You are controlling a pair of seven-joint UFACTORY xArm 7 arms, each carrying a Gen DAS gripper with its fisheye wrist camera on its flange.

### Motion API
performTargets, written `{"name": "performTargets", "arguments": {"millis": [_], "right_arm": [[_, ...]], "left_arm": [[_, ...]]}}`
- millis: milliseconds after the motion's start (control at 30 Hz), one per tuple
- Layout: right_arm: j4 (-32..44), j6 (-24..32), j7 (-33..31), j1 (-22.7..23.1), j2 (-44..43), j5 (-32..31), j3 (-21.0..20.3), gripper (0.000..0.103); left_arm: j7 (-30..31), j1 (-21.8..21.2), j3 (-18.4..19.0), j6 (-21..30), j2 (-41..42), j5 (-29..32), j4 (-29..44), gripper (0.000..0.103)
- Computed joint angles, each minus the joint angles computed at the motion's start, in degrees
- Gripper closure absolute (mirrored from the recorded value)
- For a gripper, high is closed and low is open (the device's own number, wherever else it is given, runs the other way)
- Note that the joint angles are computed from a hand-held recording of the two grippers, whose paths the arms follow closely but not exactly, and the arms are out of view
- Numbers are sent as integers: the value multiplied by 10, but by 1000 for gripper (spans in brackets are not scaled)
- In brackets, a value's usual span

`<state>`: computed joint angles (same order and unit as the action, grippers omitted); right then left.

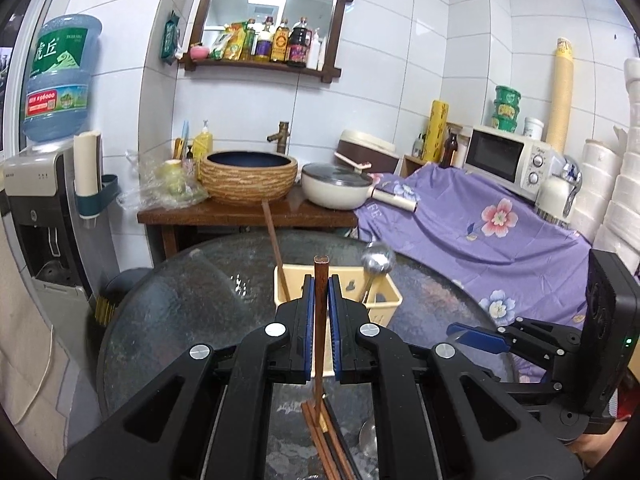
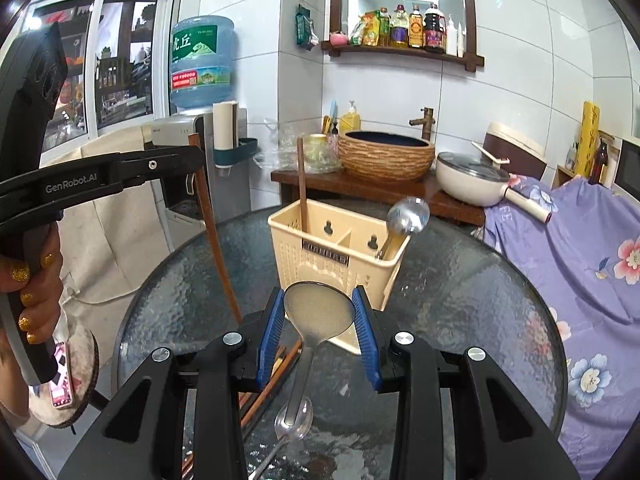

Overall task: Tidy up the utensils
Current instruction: 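Lift and carry the chopstick and spoon toward the utensil holder with both tools, then lower the chopstick with the left tool while the right tool lowers the spoon into the holder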

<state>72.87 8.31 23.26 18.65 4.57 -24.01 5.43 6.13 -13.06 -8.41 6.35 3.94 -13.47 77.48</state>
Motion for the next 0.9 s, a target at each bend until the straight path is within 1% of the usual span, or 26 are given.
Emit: {"name": "performTargets", "arguments": {"millis": [100, 267, 400, 467, 533, 667, 767, 833, 900], "right_arm": [[29, 13, -17, -2, 9, 14, 2, 70], [98, 48, -69, -7, 30, 66, 9, 70], [152, 68, -89, -4, 47, 86, 4, 69], [191, 85, -94, -1, 62, 87, -1, 69], [231, 102, -91, 5, 79, 78, -9, 69], [328, 128, -73, 26, 129, 42, -36, 69], [393, 149, -64, 35, 172, 32, -52, 69], [418, 160, -55, 42, 193, 24, -64, 69], [430, 166, -59, 39, 210, 35, -63, 69]], "left_arm": [[-1, 0, 0, 10, 7, 2, 30, 96], [36, 10, -12, 67, 32, -42, 119, 96], [23, 6, -5, 103, 57, -21, 199, 96], [-1, -1, 4, 123, 80, 5, 257, 96], [-40, -13, 19, 146, 111, 48, 326, 96], [-114, -38, 52, 184, 187, 126, 466, 96], [-140, -41, 59, 224, 250, 144, 571, 96], [-148, -40, 59, 246, 282, 146, 615, 96], [-159, -45, 67, 242, 296, 155, 621, 96]]}}
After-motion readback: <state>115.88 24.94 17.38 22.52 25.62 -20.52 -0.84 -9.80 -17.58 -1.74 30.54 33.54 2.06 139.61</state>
